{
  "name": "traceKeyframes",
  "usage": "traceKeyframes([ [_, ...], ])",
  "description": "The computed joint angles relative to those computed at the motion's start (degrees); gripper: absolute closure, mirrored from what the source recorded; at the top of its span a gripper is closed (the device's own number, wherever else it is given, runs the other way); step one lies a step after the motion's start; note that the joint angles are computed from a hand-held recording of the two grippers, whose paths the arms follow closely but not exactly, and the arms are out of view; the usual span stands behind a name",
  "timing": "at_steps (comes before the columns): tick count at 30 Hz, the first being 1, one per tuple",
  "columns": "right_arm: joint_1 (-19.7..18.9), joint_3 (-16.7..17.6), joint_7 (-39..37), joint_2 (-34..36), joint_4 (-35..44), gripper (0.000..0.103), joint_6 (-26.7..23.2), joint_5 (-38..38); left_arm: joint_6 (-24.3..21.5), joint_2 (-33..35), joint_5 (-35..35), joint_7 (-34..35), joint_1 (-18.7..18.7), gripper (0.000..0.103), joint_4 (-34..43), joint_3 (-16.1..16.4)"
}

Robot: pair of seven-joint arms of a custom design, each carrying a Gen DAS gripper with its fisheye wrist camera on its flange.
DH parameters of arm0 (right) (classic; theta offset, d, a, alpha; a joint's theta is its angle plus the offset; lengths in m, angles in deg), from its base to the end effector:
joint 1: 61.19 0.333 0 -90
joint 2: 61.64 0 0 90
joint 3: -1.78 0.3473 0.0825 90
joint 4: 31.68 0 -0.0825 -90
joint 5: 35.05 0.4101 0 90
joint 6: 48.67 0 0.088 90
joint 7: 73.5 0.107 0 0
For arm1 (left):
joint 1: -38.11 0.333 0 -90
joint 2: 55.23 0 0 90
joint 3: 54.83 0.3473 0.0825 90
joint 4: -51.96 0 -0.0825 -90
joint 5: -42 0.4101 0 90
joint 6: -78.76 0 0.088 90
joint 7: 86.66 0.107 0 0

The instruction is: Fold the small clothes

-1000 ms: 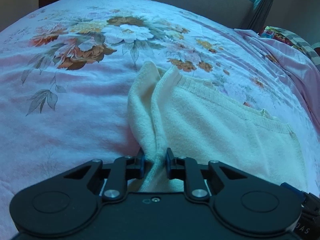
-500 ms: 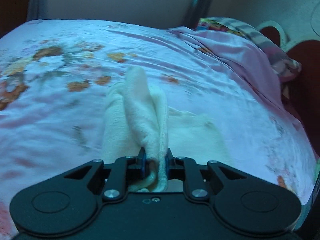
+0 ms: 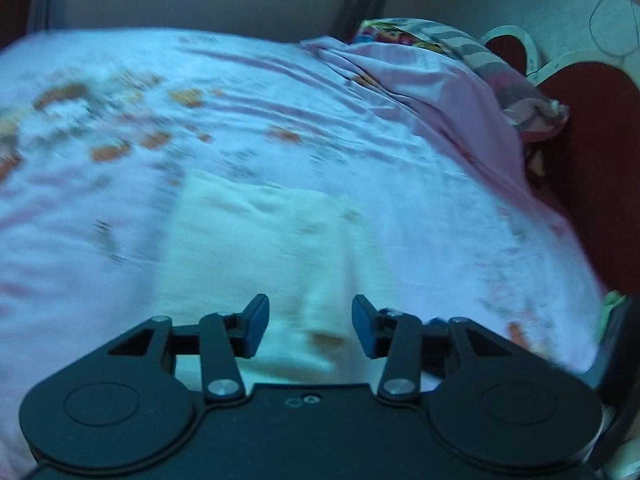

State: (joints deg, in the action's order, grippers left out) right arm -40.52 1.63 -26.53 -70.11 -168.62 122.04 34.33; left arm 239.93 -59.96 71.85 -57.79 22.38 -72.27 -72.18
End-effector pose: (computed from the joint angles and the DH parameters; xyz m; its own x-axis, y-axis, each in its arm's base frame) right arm 0.5022 0.1184 0.4428 0.1315 -0.8985 -0.4188 -0.7592 0.1804 -0.6254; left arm 0.4751 -0.3435 0.5259 -0.0519 -0.9655 0.2550 -0.7406 -0.1341 -0.6584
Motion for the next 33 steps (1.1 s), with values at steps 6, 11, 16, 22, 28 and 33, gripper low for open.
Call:
traceKeyframes([
  [6,-0.86,1.34,3.95,4.2,3.92,0.031,-6.17,-0.25,-3.0,-4.31,1.51,-0.16,0.99,0.061,-6.88,-0.46],
  [11,-2.4,3.18,7.93,8.49,7.63,0.06,-8.23,-4.89,0.88,-3.11,0.93,-1.14,1.7,0.062,-9.22,-1.17],
  [16,-3.99,4.51,6.3,10.08,9.05,0.078,-9.84,-3.81,8.94,-4.93,-9.27,2.98,1.21,0.062,-13.28,1.52],
  [22,-4.28,5.92,5.18,12.67,10.81,0.073,-7.28,-0.92,10.19,-5.73,-8.96,1.82,5.93,0.063,-14.16,-1.84],
  [28,-3.86,7.36,-4.84,10.44,10.33,0.089,-1.73,5.94,10.49,-5.44,-3.29,-1.83,8.72,0.063,-13.4,-3.52],
  [33,-2.31,6.38,-13.21,7.48,9.65,0.094,1.86,4.26,12.08,-3.32,3.81,-6.76,10.7,0.063,-10.56,-5.31],
])
